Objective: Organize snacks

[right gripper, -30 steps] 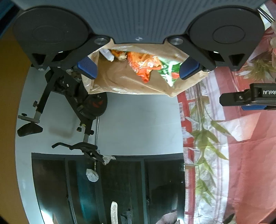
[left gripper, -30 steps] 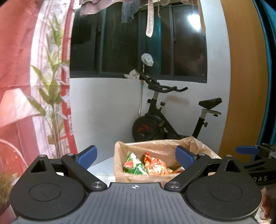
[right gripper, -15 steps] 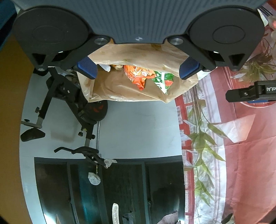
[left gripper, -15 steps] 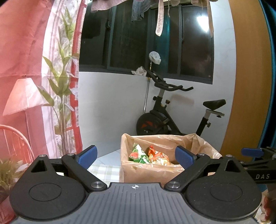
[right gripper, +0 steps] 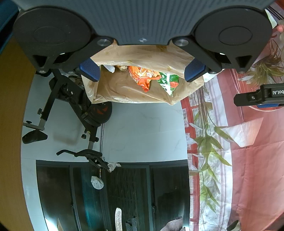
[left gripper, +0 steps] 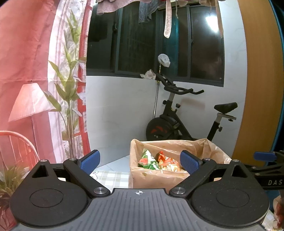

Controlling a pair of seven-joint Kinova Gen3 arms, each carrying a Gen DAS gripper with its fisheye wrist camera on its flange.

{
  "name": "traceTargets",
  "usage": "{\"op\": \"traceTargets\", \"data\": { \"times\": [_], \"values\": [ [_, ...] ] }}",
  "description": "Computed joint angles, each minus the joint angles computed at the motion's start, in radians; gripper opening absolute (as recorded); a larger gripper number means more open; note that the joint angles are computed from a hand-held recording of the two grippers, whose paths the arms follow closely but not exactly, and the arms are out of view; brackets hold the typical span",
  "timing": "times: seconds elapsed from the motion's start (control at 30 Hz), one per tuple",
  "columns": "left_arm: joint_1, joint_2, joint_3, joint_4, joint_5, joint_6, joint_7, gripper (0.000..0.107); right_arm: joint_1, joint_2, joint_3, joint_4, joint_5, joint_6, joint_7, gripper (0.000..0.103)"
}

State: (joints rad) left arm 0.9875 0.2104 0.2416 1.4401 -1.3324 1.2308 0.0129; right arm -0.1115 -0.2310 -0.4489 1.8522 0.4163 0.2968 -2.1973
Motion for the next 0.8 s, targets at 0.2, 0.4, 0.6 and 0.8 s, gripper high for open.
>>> {"op": "traceTargets", "data": {
  "times": [0.2, 0.4, 0.6, 0.8],
  "values": [
    [0.001, 0.001, 0.000, -0.005, 0.003, 0.004, -0.007, 0.098, -0.004, -0.001, 0.005, 0.001, -0.002, -0.002, 0.004, 0.103],
    [0.005, 0.003, -0.001, -0.008, 0.003, 0.008, -0.007, 0.098, 0.000, -0.001, 0.002, 0.003, -0.003, -0.004, 0.003, 0.103],
    [0.004, 0.001, -0.001, -0.006, 0.003, 0.005, -0.004, 0.098, -0.005, -0.002, 0.009, 0.004, -0.010, -0.006, 0.012, 0.103],
    [-0.002, -0.008, 0.003, 0.014, -0.005, -0.012, 0.007, 0.098, 0.001, -0.003, 0.003, 0.004, -0.010, -0.006, 0.010, 0.103]
  ]
}}
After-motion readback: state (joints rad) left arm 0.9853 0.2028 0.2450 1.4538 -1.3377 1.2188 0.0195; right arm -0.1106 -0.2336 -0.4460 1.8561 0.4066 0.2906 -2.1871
